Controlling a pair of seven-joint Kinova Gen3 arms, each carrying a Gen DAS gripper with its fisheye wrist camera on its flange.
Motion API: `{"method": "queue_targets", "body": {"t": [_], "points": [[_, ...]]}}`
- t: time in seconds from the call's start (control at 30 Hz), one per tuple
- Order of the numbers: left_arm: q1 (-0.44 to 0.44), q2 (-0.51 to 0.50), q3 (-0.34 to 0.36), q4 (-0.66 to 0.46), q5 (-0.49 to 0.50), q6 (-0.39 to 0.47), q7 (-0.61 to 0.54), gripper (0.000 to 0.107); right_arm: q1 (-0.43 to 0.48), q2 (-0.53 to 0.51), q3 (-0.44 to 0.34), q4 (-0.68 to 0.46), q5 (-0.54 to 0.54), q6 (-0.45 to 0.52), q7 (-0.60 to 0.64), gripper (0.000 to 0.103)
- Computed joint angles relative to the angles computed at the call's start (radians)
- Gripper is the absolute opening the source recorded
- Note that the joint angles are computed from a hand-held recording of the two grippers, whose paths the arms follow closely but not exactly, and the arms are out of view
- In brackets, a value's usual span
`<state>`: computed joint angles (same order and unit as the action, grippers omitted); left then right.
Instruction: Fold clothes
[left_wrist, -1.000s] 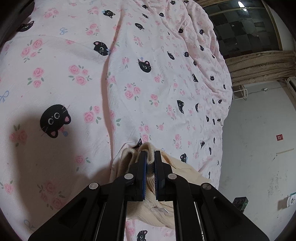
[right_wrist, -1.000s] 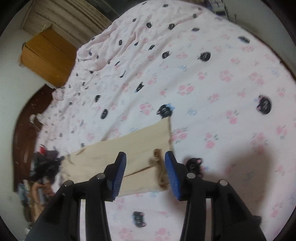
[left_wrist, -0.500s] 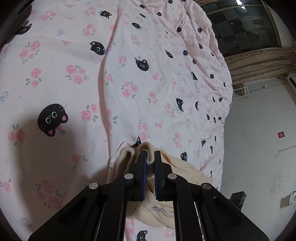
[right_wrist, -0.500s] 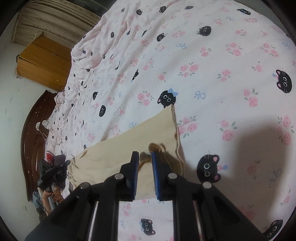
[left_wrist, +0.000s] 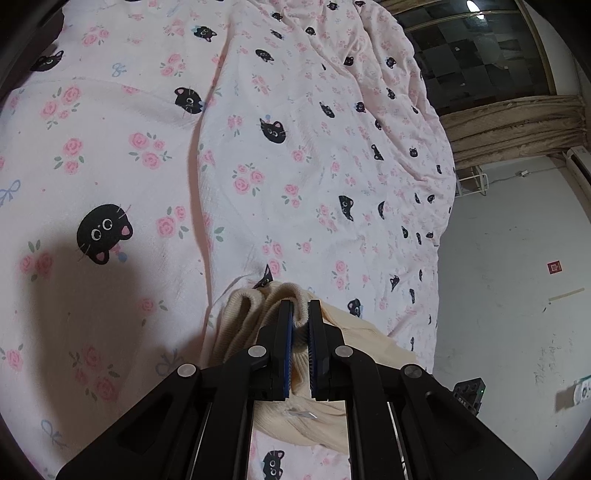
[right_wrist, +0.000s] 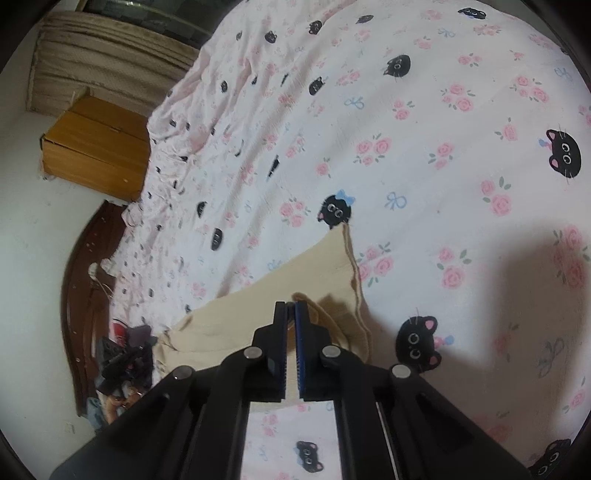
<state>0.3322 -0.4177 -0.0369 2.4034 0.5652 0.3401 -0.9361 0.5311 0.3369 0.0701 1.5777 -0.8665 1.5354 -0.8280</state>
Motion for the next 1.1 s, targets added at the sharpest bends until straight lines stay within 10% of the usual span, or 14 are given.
{"method": "queue_targets", "body": {"t": [0.47, 0.67, 1.1], "points": [[0.032, -0.014, -0.023, -0.004, -0.007, -0.033, 0.014, 0.006, 0.037, 0.013, 0.001, -0.012, -0.073, 0.023, -0.004, 0.001], [0.058, -0.001, -0.055, 0.013, 0.012, -0.053, -0.004, 0.006, -0.041, -0.074, 0.002, -0.003, 0.073, -0.104, 0.041, 0.044], [0.057, 0.014, -0.044, 0.011, 0.019, -0.055, -0.012, 0.006, -0.114, -0.068, -0.001, 0.015, 0.121, -0.138, 0.042, 0.037]]}}
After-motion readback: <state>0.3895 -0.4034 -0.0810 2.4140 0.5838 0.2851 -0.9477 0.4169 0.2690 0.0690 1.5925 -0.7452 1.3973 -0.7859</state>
